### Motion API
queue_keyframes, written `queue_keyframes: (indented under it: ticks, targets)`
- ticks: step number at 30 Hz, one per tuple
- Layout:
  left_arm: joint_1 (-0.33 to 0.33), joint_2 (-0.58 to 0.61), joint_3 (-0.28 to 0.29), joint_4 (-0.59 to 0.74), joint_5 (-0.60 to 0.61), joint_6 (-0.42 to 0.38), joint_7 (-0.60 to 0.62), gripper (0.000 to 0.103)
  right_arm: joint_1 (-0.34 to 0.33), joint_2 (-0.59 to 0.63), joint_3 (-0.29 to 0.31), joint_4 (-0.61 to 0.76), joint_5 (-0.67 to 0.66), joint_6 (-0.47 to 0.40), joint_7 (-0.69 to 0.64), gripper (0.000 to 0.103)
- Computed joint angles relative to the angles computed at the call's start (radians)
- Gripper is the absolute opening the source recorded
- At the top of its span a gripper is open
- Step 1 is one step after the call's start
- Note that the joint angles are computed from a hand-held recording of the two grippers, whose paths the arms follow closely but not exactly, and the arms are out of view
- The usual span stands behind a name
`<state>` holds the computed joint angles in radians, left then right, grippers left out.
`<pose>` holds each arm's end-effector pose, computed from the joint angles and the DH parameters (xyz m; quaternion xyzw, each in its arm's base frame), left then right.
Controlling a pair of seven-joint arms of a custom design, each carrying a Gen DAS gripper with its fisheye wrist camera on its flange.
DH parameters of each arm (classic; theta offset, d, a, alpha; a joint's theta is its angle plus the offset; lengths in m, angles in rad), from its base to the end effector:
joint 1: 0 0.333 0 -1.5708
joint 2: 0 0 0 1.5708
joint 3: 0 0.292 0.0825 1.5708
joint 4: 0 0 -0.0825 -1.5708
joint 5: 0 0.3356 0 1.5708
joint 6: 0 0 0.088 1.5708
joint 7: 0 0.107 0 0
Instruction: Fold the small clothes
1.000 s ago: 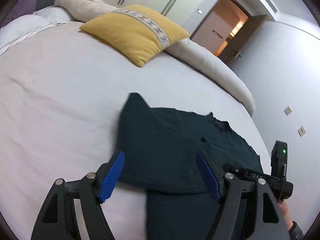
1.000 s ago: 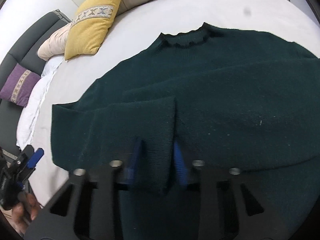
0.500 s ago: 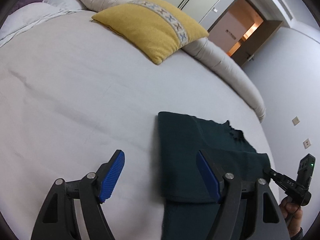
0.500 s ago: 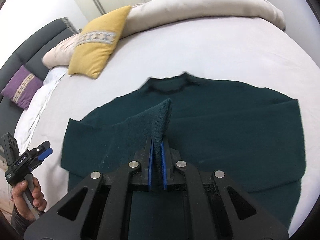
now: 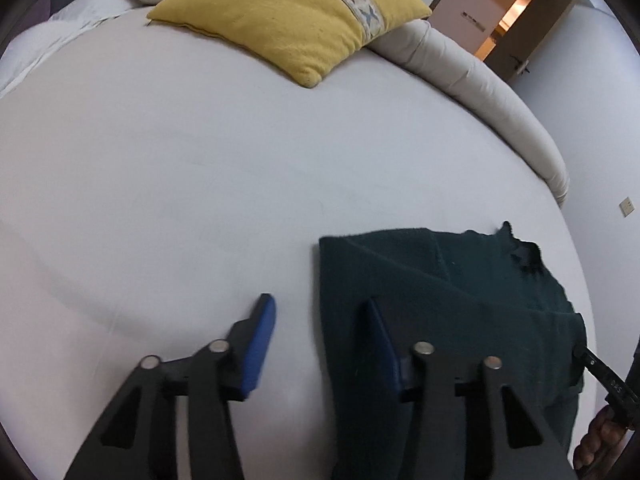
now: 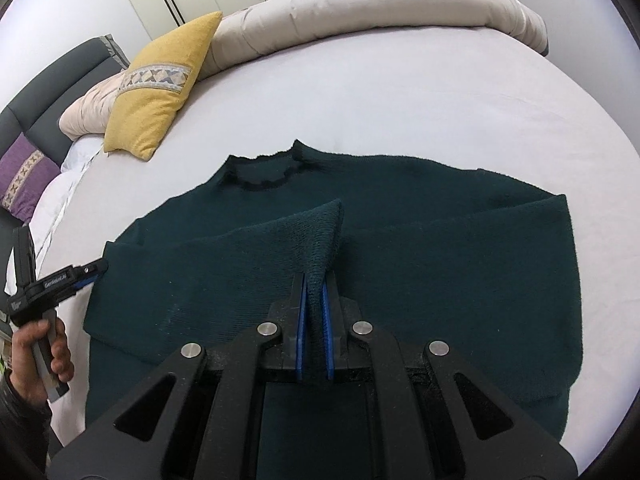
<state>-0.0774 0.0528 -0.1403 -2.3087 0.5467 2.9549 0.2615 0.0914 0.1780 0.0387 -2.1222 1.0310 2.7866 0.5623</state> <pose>0.4988 -0.1452 0.3939 -0.8384 0.4497 -0.2799 0.1283 0.5517 0.0324 0.3736 -0.7362 0.5797 -0.1007 0.3345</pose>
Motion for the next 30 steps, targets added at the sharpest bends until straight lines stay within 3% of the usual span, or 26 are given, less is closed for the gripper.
queue_keyframes:
  ticks: [2, 4, 7, 15, 17, 19, 22, 23, 25, 27, 30]
  targets:
    - [0.005, 0.010, -0.003, 0.010, -0.031, 0.007, 0.029, 0.038, -0.001, 0.011, -0.001, 0.002, -0.004, 0.005, 0.000, 0.006]
    - [0.006, 0.023, -0.008, 0.022, -0.054, 0.013, 0.059, 0.018, -0.004, 0.024, 0.000, 0.007, 0.003, 0.004, 0.000, 0.006]
    - [-0.018, 0.045, -0.001, 0.068, 0.018, -0.040, 0.040, 0.008, -0.013, 0.044, 0.001, 0.015, 0.010, -0.006, 0.006, 0.006]
    - [-0.027, 0.035, 0.014, 0.090, 0.166, -0.049, -0.017, 0.007, -0.027, 0.018, 0.010, -0.011, 0.112, -0.011, -0.033, 0.006]
    - [-0.022, 0.069, 0.010, 0.095, 0.145, -0.056, 0.009, 0.008, -0.020, 0.066, -0.002, 0.015, 0.073, -0.019, 0.023, 0.006]
    - [-0.035, 0.065, 0.033, 0.085, 0.233, -0.032, -0.073, 0.010, -0.036, 0.087, 0.005, 0.035, 0.090, -0.042, 0.020, 0.006]
    - [-0.022, 0.029, 0.022, 0.053, 0.195, -0.017, -0.077, 0.020, -0.042, 0.076, 0.007, 0.035, 0.080, -0.062, 0.020, 0.009]
    - [-0.022, 0.001, 0.028, 0.027, 0.223, -0.004, -0.132, 0.022, -0.050, 0.068, 0.008, 0.030, 0.097, -0.074, 0.009, 0.010]
    - [-0.016, -0.061, 0.028, -0.025, 0.313, 0.016, -0.254, 0.051, -0.059, 0.052, 0.004, 0.020, 0.118, -0.102, 0.013, 0.011]
    - [-0.019, -0.115, 0.000, -0.066, 0.311, -0.022, -0.249, 0.060, -0.063, 0.035, -0.004, 0.005, 0.121, -0.131, 0.028, 0.015]
    - [-0.044, -0.138, -0.013, -0.128, 0.151, 0.004, -0.122, 0.060, -0.054, 0.023, -0.007, -0.022, 0.130, -0.127, 0.001, 0.016]
